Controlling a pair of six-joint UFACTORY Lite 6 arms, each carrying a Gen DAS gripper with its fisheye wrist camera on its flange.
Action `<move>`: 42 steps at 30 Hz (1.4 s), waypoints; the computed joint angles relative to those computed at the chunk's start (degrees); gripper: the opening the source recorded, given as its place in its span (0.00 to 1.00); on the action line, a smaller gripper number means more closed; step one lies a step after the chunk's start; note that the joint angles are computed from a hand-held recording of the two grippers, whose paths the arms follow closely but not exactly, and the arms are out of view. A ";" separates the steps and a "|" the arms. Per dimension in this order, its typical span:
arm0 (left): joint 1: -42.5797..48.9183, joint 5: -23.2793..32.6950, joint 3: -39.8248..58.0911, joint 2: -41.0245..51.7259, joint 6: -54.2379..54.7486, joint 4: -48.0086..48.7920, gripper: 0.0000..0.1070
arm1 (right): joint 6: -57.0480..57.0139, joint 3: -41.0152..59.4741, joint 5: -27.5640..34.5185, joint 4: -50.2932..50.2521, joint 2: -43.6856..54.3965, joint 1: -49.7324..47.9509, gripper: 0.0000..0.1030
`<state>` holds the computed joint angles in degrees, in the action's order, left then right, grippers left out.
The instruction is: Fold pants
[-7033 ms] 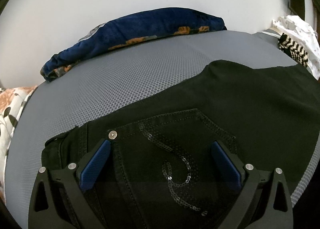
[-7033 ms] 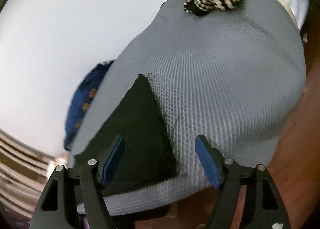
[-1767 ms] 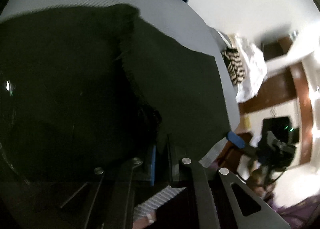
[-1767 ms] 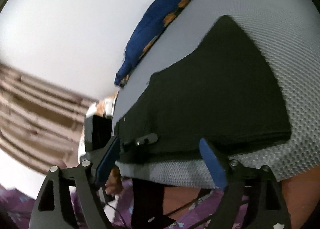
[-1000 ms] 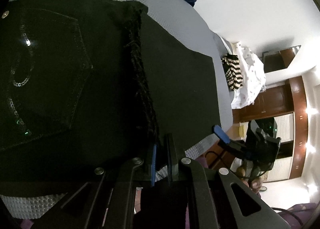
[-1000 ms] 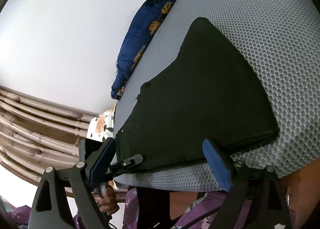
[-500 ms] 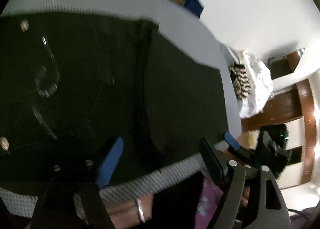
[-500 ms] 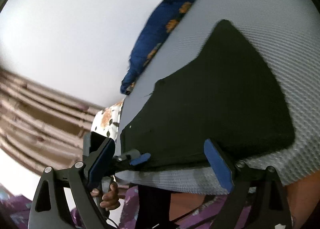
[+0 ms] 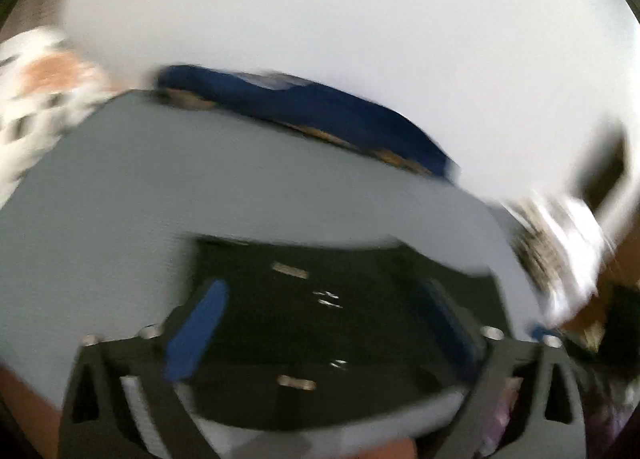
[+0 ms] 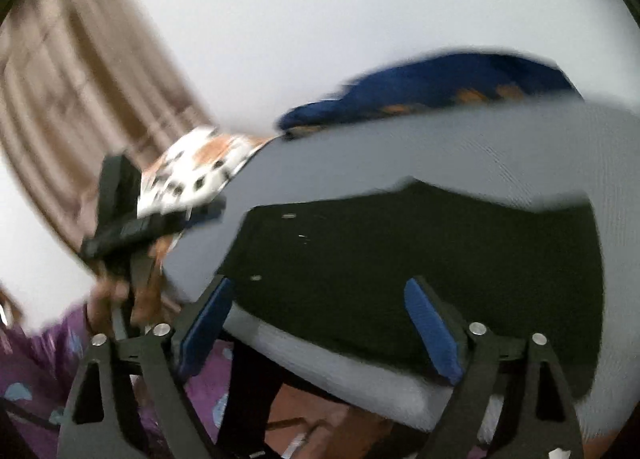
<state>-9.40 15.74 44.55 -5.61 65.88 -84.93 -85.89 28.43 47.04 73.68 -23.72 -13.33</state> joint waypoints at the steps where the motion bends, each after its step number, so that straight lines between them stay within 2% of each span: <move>1: 6.00 6.00 0.85 2.59 -1.69 0.60 0.92 | 0.64 0.94 -3.54 0.57 0.76 6.00 0.91; 4: 21.25 23.99 8.99 18.79 -0.85 6.56 0.92 | 1.71 4.92 -16.44 3.85 8.04 23.29 0.91; 7: 28.49 35.52 16.17 31.89 3.76 7.61 0.92 | 2.10 10.35 -19.01 6.54 17.47 29.94 0.91; 9: 28.66 40.07 19.41 37.48 9.37 7.69 0.92 | 3.92 13.05 -19.39 7.19 22.05 32.22 0.91; 12: 24.27 35.57 24.85 41.59 12.18 12.63 0.92 | 5.45 13.58 -18.09 7.83 24.40 32.27 0.91; 16: 20.03 40.16 34.44 50.08 10.40 16.68 0.92 | 10.82 13.09 -17.91 5.05 24.26 30.81 0.91; 19: 14.53 35.28 39.64 51.59 8.68 21.50 0.92 | 12.59 13.17 -15.74 5.71 24.93 27.86 0.91; 21: 12.25 32.90 43.34 53.74 8.09 21.32 0.90 | 12.90 13.66 -13.95 7.06 26.22 26.30 0.91; 22: 11.77 31.95 45.16 54.85 7.07 21.09 0.76 | 13.49 13.73 -13.62 7.30 26.60 25.92 0.91; 23: 11.76 30.97 45.17 54.87 6.77 20.94 0.67 | 14.14 14.09 -13.43 7.43 27.41 25.71 0.91; 24: 12.27 30.79 47.43 56.22 5.01 21.75 0.52 | 14.41 14.24 -13.19 7.42 27.79 25.70 0.91; 25: 13.55 32.84 49.65 58.06 3.92 20.92 0.49 | 14.40 14.15 -13.24 7.44 27.86 26.01 0.91; 27: 15.14 35.09 50.73 59.97 4.19 18.22 0.48 | 13.58 13.46 -14.49 7.60 27.29 27.45 0.91; 30: 15.27 33.75 47.17 58.58 8.04 14.73 0.48 | 14.12 14.81 -15.43 6.67 29.15 29.62 0.91; 32: 16.35 35.57 46.67 58.94 9.49 13.68 0.52 | 13.79 15.24 -15.65 6.90 30.20 30.41 0.91; 35: 17.35 37.89 48.99 60.64 9.18 15.83 0.55 | 13.33 16.47 -15.24 7.52 32.34 30.47 0.91; 39: 17.26 40.35 51.75 61.18 7.45 19.23 0.69 | 11.00 16.29 -14.07 9.98 32.50 29.37 0.91; 42: 16.13 40.60 55.32 62.20 2.01 22.55 0.69 | 7.78 15.78 -14.77 12.27 31.23 30.11 0.91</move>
<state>6.73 56.34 99.86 56.59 67.89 -62.38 -78.10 44.21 32.27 85.95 7.51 16.77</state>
